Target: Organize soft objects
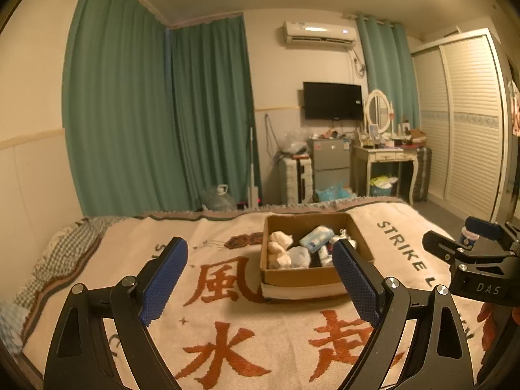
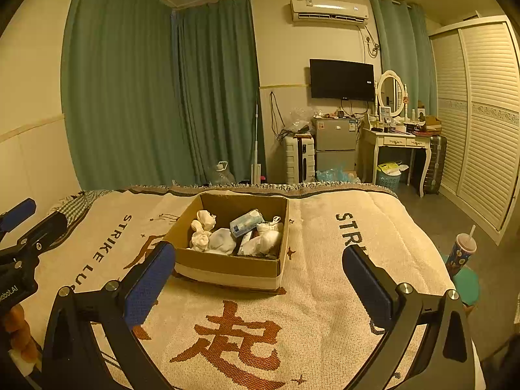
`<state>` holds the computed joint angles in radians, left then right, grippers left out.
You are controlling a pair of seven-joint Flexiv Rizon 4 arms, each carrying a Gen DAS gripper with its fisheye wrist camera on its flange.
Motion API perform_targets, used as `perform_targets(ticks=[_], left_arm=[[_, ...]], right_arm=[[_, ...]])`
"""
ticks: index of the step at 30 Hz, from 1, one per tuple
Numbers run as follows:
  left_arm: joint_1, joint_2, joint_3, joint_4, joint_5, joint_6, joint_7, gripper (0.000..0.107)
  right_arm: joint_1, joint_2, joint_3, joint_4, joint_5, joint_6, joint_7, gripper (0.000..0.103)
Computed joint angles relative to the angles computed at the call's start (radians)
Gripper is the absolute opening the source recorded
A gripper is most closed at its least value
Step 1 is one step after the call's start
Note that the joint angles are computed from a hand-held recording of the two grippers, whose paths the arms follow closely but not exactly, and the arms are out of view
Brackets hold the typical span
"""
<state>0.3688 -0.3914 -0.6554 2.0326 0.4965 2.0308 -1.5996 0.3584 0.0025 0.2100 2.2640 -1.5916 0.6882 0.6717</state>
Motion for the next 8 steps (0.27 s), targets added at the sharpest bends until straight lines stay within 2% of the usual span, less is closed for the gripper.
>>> perform_targets(ticks=[8], left_arm=[[-0.006, 0.006, 0.006, 0.000, 0.002, 0.001, -0.008, 0.092]], right_arm=[[0.000, 0.000, 0.000, 0.000, 0.000, 0.002, 0.000, 0.103]])
